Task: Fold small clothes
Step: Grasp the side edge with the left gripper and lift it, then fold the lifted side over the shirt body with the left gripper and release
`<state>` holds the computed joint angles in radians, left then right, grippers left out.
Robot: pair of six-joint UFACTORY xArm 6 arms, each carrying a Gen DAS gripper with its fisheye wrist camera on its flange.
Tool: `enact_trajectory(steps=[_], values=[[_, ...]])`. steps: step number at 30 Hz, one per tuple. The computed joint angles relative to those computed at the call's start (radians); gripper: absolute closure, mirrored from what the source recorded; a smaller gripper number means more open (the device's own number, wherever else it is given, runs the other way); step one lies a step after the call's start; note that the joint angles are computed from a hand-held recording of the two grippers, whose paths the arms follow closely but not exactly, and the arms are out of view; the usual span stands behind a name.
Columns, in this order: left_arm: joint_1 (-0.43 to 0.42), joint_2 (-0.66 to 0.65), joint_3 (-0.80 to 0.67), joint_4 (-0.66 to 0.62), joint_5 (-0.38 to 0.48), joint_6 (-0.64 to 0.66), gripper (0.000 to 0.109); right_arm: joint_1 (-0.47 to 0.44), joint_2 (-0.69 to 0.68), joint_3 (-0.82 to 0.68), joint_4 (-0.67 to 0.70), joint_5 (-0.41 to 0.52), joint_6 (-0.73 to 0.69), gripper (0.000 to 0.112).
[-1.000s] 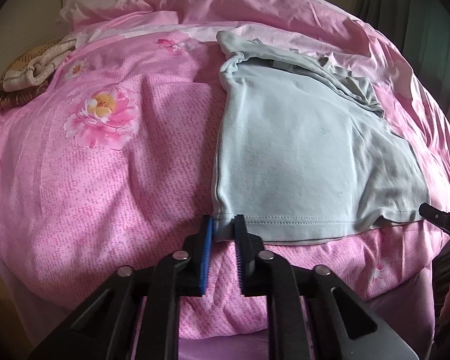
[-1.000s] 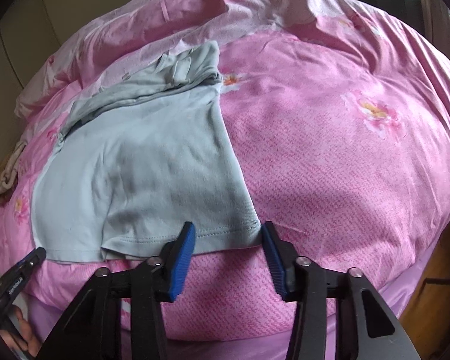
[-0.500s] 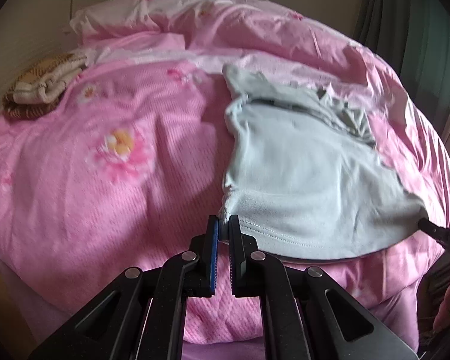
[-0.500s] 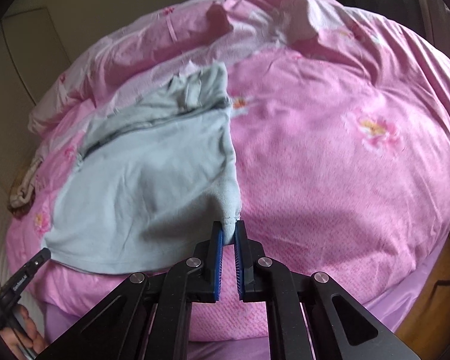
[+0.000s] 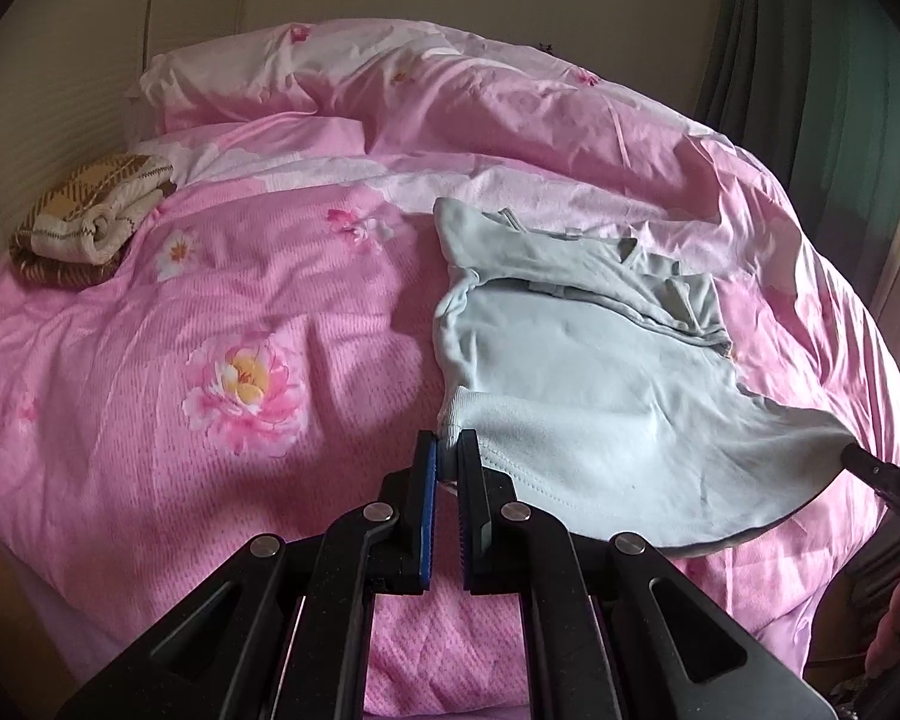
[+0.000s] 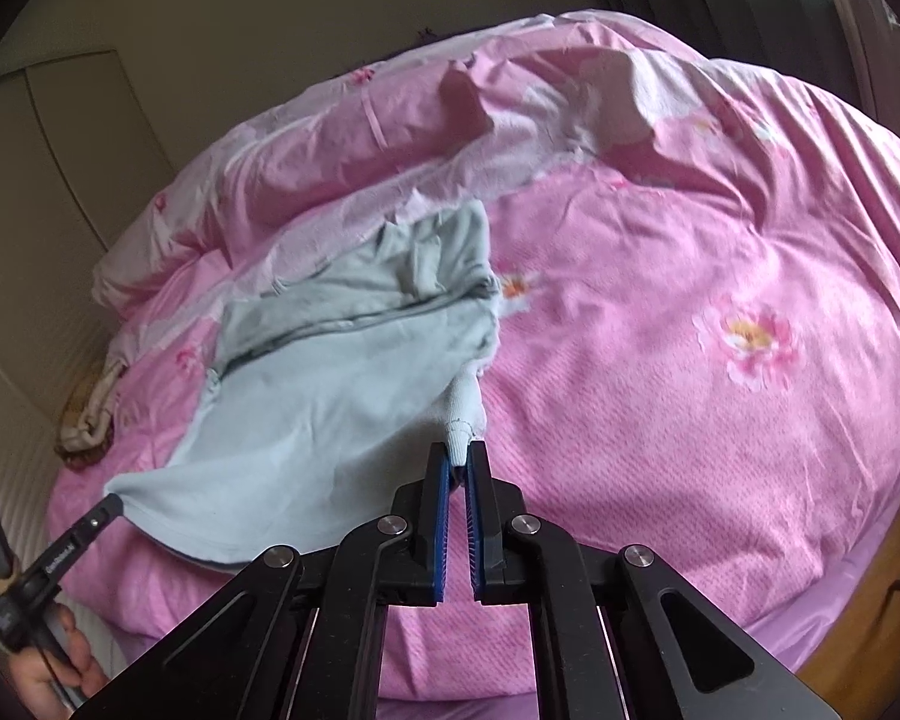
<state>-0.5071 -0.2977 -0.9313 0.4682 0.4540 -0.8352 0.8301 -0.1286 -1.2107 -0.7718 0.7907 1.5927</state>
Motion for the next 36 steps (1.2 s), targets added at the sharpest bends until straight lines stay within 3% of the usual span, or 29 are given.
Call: enact_trajectory(steps=[9, 17, 26, 36], values=[[0.026, 0.074, -0.102, -0.004, -0.015, 0.01, 0.1, -0.046, 0.037, -0.072, -0.029, -0.051, -0.037, 0.107], [0.064, 0.243, -0.323, -0.041, -0.021, 0.059, 0.1, -0.142, 0.145, -0.232, -0.033, -0.104, -0.12, 0.107], [0.114, 0.575, -0.739, -0.172, 0.043, 0.185, 0.1, -0.252, 0.384, -0.511, 0.053, -0.158, -0.235, 0.107], [0.135, 1.033, -1.365, -0.313, 0.294, 0.336, 0.1, -0.331, 0.65, -0.786, 0.259, -0.123, -0.363, 0.107]])
